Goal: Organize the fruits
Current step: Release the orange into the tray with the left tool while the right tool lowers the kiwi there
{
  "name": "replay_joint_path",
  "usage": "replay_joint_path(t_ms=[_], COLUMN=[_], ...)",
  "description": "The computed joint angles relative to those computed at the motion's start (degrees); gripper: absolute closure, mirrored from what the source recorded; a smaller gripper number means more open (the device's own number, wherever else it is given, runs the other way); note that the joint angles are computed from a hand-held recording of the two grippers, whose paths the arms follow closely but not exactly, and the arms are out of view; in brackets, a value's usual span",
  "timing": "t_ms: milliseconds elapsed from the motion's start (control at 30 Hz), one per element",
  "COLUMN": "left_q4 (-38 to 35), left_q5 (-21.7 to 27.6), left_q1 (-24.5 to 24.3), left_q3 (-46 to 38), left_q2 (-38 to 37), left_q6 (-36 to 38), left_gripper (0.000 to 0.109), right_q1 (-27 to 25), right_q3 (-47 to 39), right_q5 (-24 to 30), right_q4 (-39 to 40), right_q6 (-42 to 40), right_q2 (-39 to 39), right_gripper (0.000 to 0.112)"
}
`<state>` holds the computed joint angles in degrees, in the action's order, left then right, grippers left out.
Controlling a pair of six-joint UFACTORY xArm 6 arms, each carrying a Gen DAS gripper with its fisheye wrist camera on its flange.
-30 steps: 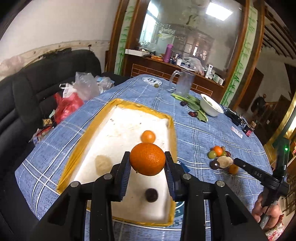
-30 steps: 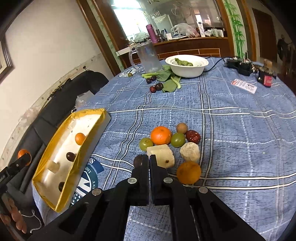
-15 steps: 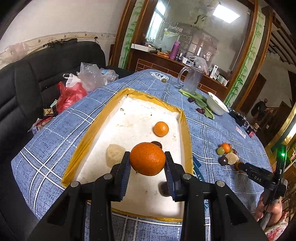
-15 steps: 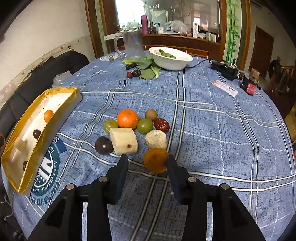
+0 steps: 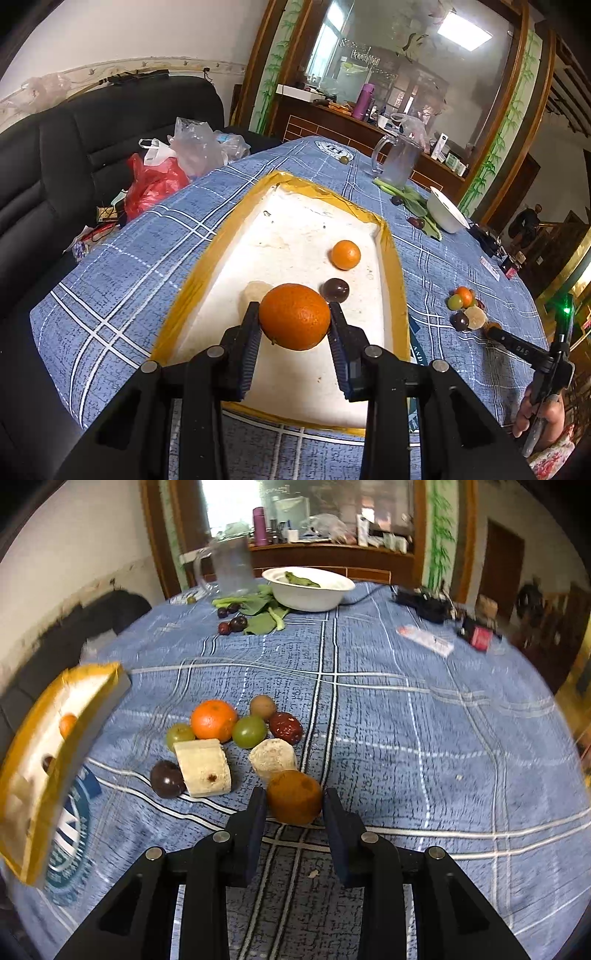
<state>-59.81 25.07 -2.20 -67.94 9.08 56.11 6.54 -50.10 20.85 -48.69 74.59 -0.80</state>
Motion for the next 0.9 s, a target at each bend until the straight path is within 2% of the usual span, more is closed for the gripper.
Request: replay_joint_path(t_ms=[133,200,333,400,500,567,767,900], left_q4=[1.08,2.02,4.03,5.58,11.72,15.45,25.97,31.79], left_q5=[-0.01,-0.04,-0.22,-0.30,1.82,3.52,7.18,13.76], left_q1=[0.58,0.84,1.01,0.99,1.23,1.13,0.08,0.18], left_q3=[-0.57,-0.88,-1.46,-2.06,-5.60,-9.06,-20.89,-30.10], left_q2=[0.97,1.48,2.42,2.80,4.65,6.57,14.60,21.06], left_q6=[-1.14,-2.04,-3.38,-4.40,-9.10,-11.20,-18.59,-24.99], left_gripper=[0.074,0.074,0.074,0.074,0.074,0.074,0.074,0.074], right_q1=[0.29,2.11,6.49,8.98,12.77,15.05,19.35,20.47], right_q3=[1.43,1.11,-2.87,-5.99,-11.37,-15.72,-29.45,-37.17], right_q5=[-1.24,-2.03,-3.82,-5.39,-6.97,-6.25,-0.83,3.59], right_q4=[1.33,1.64,5.06,9.80,20.97,24.26,27.05,28.89], right_q6=[0.62,0.53,-4.02,-9.10,-20.16,-24.19,-31.11,-34.72], right_q2=[-1.94,-3.56,-1.90,0.93,6.36,10.15,21.21,27.20], right_gripper=[0.080,0.080,0.079,0.079,0.079,0.079,0.079,0.078])
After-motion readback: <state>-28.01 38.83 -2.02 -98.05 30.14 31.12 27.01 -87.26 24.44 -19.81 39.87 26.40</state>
